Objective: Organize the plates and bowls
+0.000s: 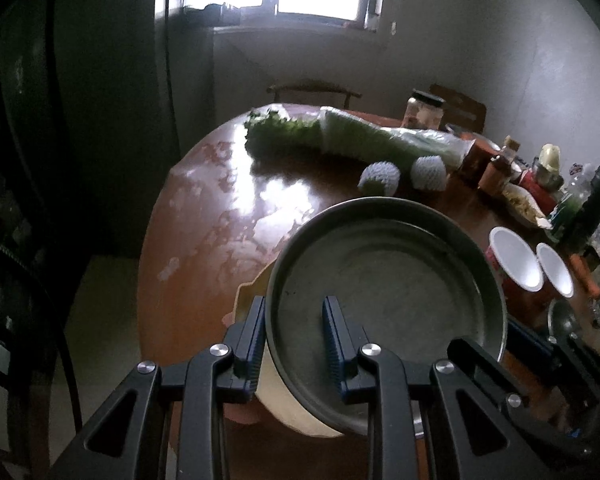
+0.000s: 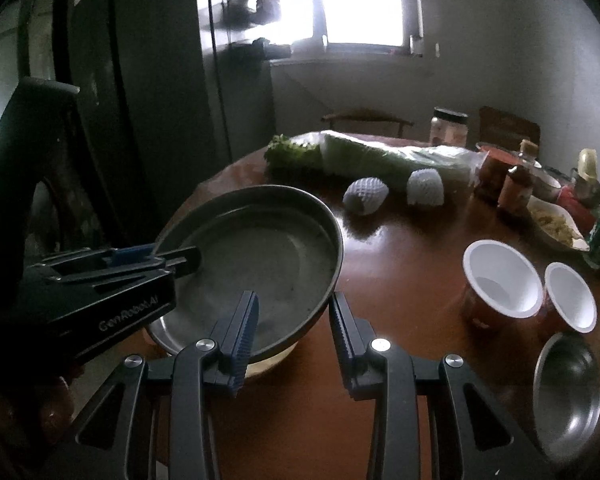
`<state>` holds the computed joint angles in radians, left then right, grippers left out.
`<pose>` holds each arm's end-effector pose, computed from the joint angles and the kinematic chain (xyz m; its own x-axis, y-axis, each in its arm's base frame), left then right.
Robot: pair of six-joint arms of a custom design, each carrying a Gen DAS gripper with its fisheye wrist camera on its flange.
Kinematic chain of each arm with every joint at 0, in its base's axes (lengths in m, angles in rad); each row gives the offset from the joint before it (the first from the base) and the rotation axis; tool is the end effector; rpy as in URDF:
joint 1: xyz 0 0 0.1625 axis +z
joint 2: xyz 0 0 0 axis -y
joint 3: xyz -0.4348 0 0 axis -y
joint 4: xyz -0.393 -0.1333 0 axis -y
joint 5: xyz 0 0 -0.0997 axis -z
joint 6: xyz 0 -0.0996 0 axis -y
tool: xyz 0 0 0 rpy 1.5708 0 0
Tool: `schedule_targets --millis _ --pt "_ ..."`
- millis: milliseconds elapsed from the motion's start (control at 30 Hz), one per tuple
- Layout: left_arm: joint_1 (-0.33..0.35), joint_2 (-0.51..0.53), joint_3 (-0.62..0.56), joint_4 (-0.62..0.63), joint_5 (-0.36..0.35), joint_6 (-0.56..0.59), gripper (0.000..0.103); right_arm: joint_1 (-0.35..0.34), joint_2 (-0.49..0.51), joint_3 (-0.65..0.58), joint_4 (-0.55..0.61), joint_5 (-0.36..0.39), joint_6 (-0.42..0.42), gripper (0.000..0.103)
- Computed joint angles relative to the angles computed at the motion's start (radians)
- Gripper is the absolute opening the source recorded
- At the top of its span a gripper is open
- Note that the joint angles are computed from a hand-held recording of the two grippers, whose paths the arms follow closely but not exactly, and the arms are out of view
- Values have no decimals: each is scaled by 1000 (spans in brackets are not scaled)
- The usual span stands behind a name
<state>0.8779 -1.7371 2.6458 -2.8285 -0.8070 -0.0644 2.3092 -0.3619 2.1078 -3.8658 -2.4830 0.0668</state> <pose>-0.0283 -0.3507 0.2478 -0.7439 0.2322 -0.6266 0.5535 0.7395 -0.3831 0.3466 -0.2998 -0.0705 -0.7671 -0.0643 0.6382 -0.5241 0.6365 -0.5658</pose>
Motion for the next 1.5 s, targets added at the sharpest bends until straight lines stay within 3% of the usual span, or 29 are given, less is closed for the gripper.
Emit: schedule_targets --millis 533,1033,1500 --pt "72 132 5 -131 40 60 28 -62 47 -30 62 44 11 38" --pt "110 143 -3 -150 2 86 28 -91 53 -24 48 76 13 39" --pt "103 120 5 -155 -7 94 31 -90 53 -26 41 83 15 44"
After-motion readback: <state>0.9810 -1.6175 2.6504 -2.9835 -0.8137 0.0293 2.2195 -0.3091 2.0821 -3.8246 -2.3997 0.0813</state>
